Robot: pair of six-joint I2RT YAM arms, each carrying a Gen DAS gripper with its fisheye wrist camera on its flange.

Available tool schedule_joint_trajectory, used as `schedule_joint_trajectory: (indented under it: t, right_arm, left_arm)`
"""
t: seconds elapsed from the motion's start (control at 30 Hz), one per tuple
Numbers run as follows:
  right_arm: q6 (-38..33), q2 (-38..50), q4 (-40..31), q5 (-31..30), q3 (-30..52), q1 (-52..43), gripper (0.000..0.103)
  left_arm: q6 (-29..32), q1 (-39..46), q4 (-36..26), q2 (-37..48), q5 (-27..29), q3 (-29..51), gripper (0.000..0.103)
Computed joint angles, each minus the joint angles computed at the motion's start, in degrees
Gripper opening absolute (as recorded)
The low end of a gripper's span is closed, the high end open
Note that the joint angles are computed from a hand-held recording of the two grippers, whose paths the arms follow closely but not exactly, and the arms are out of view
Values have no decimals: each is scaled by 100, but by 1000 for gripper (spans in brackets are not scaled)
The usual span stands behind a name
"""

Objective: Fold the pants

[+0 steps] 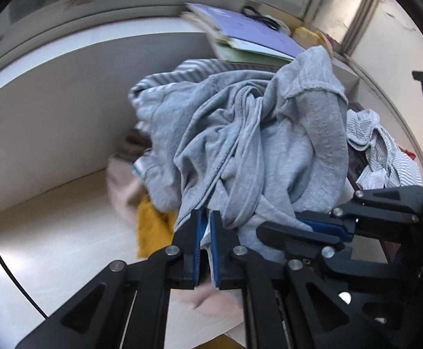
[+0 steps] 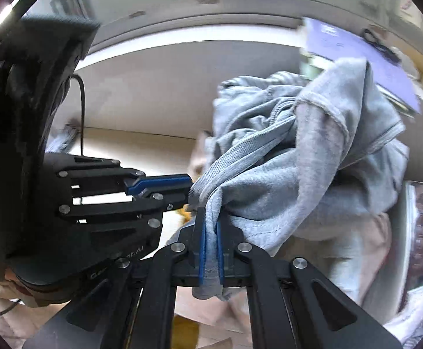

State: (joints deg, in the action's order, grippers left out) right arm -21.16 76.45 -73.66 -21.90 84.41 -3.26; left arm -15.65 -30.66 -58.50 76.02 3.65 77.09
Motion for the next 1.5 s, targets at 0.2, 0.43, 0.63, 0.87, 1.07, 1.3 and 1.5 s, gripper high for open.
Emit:
schedule_joint_trajectory:
  t: [0.2, 0.43, 0.63, 0.87, 1.07, 1.3, 1.5]
  right_arm:
    - [860, -47, 375, 240, -100, 1457, 7]
    - [2297, 476, 1476, 607, -464, 3247, 7]
    - [3713, 1196, 2489, 521, -776, 4337, 7]
    - [4491, 1819, 2708, 1328, -575, 4935, 31]
    - [5226, 1414, 2517, 2120, -1025, 5195, 39]
    - [5261, 1065, 1911, 2380, -1227, 4535, 58]
    - [4786, 1172, 2090, 2296, -1370, 4083, 68]
  left_arm:
    - [420, 1079, -487, -971, 272, -489, 5]
    - [2213, 3489, -1051, -1544, 875, -968, 5]
    - [4005, 5613, -1108, -1352, 1168, -1431, 6]
    - [4712, 6351, -1127, -596, 1378, -1412, 26]
    - [5036, 6381, -899, -233, 1413, -1386, 43]
    - [4603, 5875, -606, 51, 1604, -1482, 72]
    - [3789, 5295, 82, 341, 1317, -1844, 74]
